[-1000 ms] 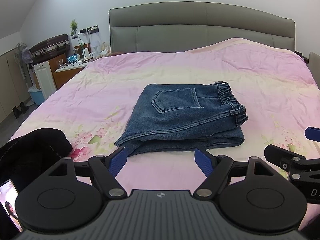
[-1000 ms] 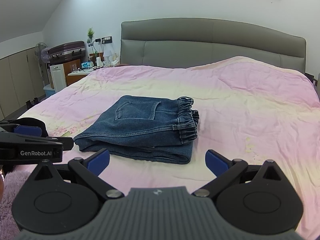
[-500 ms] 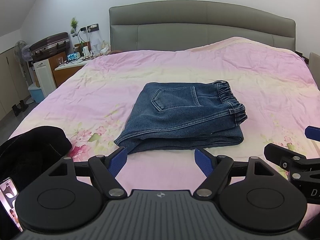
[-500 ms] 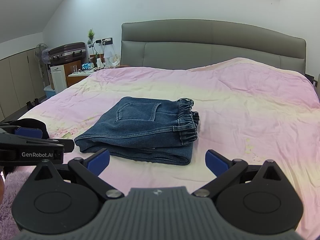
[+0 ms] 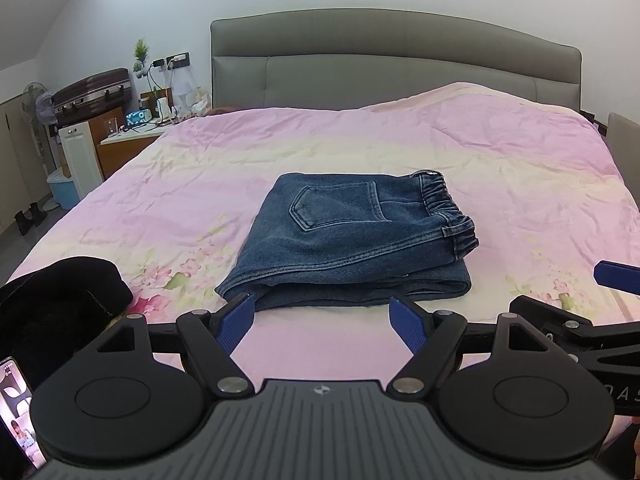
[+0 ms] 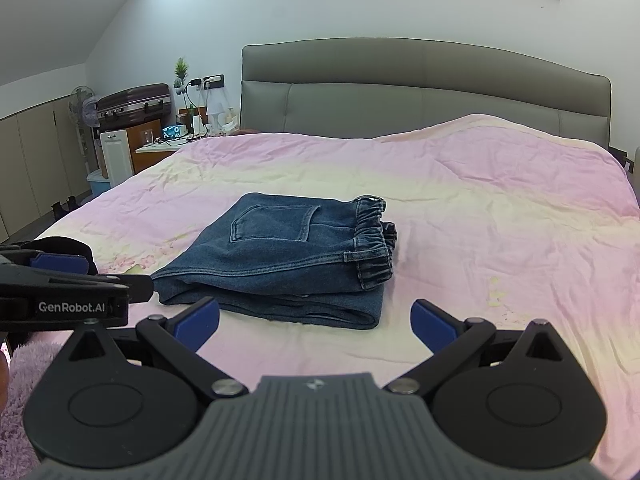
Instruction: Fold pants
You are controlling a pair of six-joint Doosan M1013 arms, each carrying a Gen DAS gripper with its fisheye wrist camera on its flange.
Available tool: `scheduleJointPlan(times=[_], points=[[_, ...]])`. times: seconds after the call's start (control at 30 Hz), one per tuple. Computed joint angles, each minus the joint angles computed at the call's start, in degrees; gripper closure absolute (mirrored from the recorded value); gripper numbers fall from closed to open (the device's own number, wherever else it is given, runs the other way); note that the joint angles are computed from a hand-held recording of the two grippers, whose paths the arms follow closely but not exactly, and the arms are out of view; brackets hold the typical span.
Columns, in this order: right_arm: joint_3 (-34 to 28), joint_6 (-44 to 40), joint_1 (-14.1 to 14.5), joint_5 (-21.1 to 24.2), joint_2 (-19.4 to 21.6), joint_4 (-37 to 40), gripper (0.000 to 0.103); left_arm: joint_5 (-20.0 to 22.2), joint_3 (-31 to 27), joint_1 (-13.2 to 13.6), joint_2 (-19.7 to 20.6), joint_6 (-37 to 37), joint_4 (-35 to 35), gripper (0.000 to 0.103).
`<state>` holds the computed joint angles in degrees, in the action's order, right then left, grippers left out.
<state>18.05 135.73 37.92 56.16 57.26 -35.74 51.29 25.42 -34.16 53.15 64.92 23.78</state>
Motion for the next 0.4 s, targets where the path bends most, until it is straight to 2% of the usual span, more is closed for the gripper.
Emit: scheduleJointPlan(times=[0.4], points=[[3.3,1.7,-0.1,-1.8,-1.7,-0.5,0.005,0.0,-0.3,-0.4,0.0,0.0,1.5,0.013]])
